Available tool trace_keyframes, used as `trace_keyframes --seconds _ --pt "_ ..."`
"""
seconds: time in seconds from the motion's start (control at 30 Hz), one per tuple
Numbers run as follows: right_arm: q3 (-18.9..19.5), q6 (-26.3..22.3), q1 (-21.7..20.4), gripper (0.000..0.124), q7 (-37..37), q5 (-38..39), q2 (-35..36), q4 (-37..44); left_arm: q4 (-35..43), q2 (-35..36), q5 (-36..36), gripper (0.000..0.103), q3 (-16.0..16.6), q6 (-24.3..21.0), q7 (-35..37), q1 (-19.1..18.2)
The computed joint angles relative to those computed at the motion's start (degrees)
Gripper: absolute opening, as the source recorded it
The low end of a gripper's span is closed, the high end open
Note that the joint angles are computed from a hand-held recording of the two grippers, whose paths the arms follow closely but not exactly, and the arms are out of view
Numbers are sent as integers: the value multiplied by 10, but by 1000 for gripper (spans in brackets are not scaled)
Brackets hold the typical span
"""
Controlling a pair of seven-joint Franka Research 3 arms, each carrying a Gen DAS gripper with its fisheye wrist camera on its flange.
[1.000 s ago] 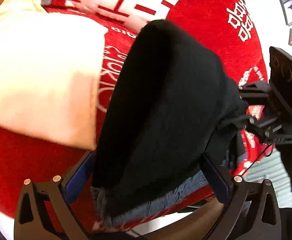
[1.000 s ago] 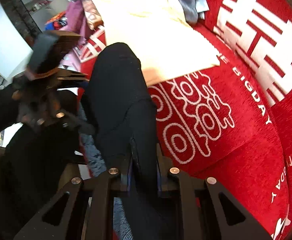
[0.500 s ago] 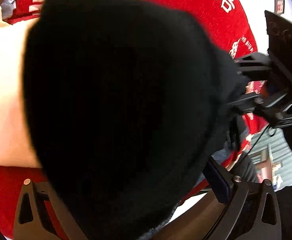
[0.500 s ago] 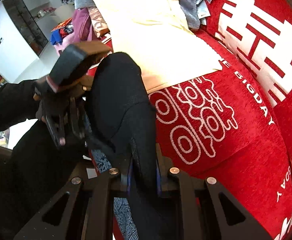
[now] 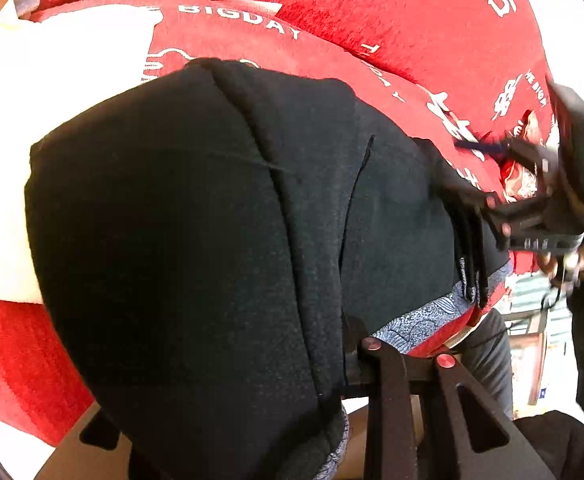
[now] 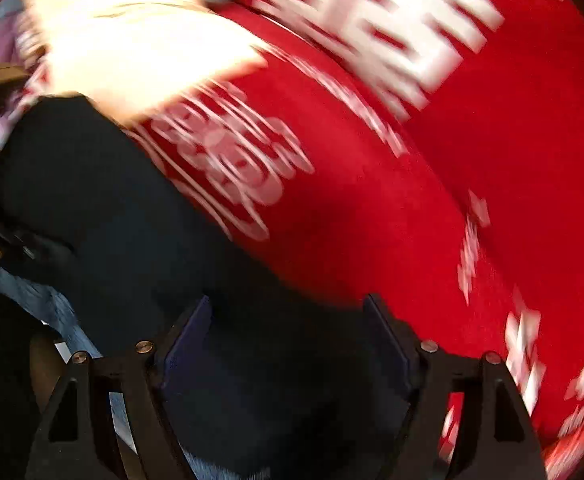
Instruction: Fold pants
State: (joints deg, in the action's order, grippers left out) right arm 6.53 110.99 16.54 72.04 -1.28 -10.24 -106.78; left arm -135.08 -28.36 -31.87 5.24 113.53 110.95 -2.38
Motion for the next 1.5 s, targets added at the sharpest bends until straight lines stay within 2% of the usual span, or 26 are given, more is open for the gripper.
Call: trace_keyframes --seconds 0.17,0.27,0.37,0.43,0.5,0.57,0.67,0.77,0.87,0.93,1.13,1.23,1.33,1.43,1.5 --pt "-11 -16 -4 81 9 63 -81 -129 12 -5 26 31 -20 0 -37 -2" --pt "4 46 5 84 -10 55 -153 -209 26 -22 54 31 -26 -11 -47 -8" --pt "-11 55 5 84 -12 112 -187 -227 40 -39 85 31 -38 -11 -59 -19" --pt "-8 65 -3 85 0 120 -193 -238 51 -39 98 31 -47 -7 -73 -30" --pt "-8 41 1 88 3 116 -175 -237 67 -36 117 30 -62 2 -90 -42" --pt "13 70 -1 89 -14 91 -194 -257 83 -33 142 30 -75 3 -104 -54" --pt "-8 71 5 89 -31 123 -228 -267 122 -20 157 30 -86 -11 -125 -76" --pt "-15 85 -32 89 -12 107 -272 -287 172 7 165 30 -99 -26 -143 -96" --pt "-34 69 -86 90 27 88 -290 -291 239 53 176 30 -121 -57 -166 -114" --pt "-64 58 -121 90 45 93 -296 -292 288 93 187 30 -145 -74 -188 -128" --pt "-92 56 -207 90 82 72 -315 -310 455 243 243 30 -216 -145 -279 -172" --pt "-123 61 -224 90 60 81 -309 -308 547 327 281 30 -243 -184 -319 -206" --pt "-126 58 -234 90 41 89 -326 -322 657 417 313 31 -256 -223 -357 -248" --pt "-139 59 -234 90 13 107 -331 -331 735 496 353 32 -250 -255 -388 -290" --pt "-142 51 -240 90 1 116 -347 -341 766 541 343 36 -242 -273 -417 -298"
